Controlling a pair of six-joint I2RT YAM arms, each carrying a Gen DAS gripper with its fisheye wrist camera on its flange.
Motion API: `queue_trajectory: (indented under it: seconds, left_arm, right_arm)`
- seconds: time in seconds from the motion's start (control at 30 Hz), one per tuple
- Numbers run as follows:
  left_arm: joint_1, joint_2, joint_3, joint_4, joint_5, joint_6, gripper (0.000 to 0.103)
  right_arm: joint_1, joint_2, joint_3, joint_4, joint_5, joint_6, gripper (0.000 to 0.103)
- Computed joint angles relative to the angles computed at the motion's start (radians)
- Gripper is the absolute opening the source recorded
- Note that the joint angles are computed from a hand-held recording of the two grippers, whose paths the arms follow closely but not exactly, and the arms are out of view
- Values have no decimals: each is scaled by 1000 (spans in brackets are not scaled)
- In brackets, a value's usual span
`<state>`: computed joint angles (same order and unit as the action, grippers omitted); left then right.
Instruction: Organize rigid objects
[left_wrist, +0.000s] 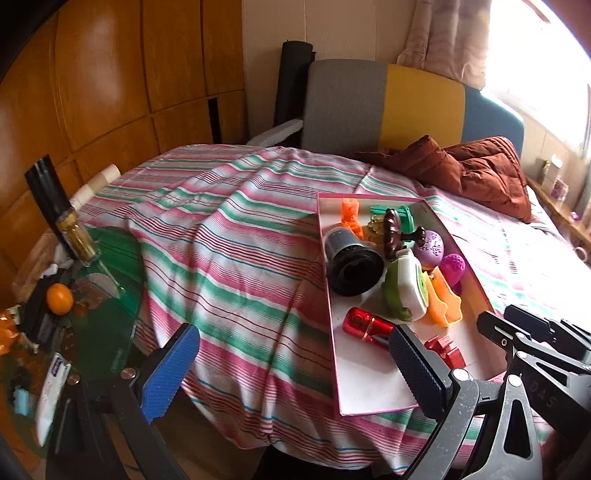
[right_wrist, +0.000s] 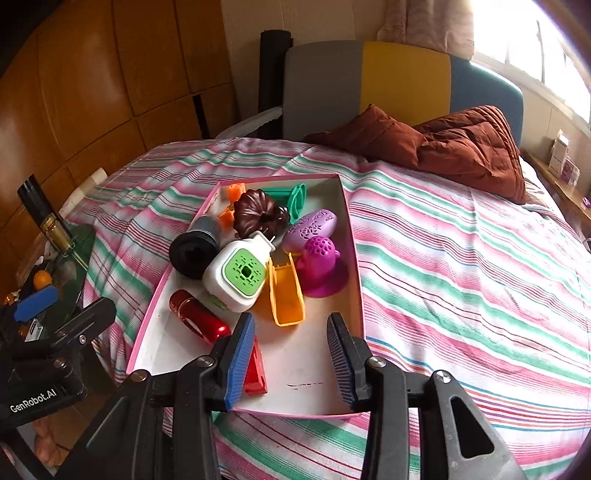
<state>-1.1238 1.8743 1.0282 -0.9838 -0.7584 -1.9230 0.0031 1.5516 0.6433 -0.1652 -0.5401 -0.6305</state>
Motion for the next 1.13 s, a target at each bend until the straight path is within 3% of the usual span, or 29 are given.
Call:
queue_trajectory:
  seconds: [0.37,1.13]
  left_arm:
    - [-33,-8,17,-46,-39,-67,103]
    - [-36,-4,15,-51,-34,-76,103]
  right_arm:
    - [-8,-15,-23,28,1,-1,40]
    - [13,-43,-40,30,7,-11,40]
